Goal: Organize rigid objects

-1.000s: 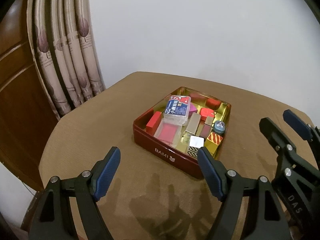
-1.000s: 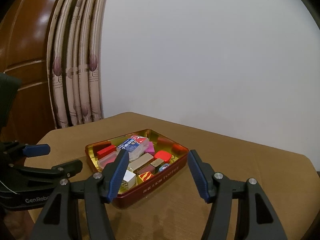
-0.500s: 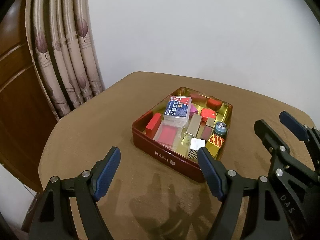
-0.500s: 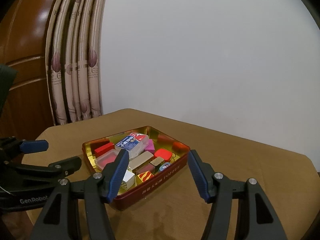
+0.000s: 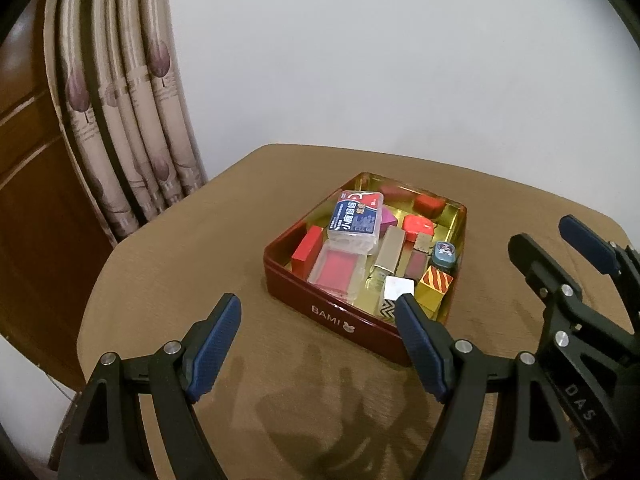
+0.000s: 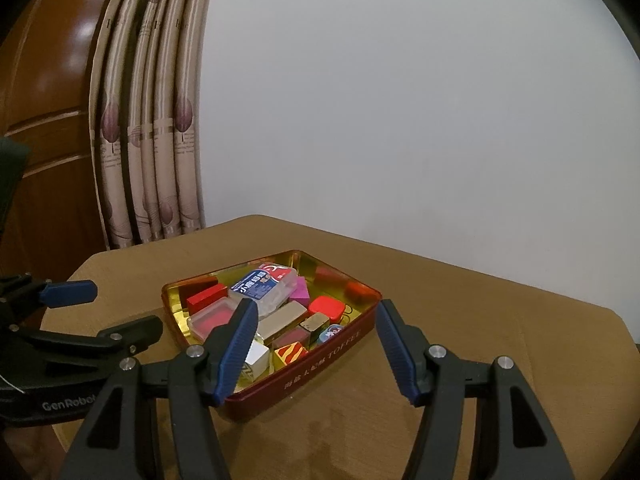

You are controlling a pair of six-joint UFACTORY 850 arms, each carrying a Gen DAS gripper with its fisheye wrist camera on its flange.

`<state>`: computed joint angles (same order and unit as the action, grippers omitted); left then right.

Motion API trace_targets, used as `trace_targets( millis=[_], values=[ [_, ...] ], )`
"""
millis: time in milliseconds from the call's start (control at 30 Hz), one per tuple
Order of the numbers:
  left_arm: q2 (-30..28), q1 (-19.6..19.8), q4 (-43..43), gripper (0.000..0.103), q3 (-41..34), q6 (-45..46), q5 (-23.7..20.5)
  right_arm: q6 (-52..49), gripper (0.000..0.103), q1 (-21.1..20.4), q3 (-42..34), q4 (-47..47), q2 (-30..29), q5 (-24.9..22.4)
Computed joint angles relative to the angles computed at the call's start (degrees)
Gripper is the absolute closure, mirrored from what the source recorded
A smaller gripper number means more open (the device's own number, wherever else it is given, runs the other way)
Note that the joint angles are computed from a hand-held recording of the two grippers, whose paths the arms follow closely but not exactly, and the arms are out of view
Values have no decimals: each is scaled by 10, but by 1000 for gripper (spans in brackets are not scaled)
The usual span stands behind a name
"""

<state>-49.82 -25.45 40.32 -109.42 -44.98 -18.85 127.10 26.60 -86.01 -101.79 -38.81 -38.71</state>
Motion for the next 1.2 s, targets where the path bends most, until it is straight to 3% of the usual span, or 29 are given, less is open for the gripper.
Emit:
trace_targets(
  millis=[733,900,1200],
  values=[
    [-19,7,-26,27,-24,49,-1,-21,40,-4,-17,21,-12,13],
    [-24,9,-59,18,-31,79,-5,-15,40,-7,-15,15,-12,17],
    [-26,11,-70,15,-35,98,-8,-15,40,-9,-15,15,-13,19]
  ],
)
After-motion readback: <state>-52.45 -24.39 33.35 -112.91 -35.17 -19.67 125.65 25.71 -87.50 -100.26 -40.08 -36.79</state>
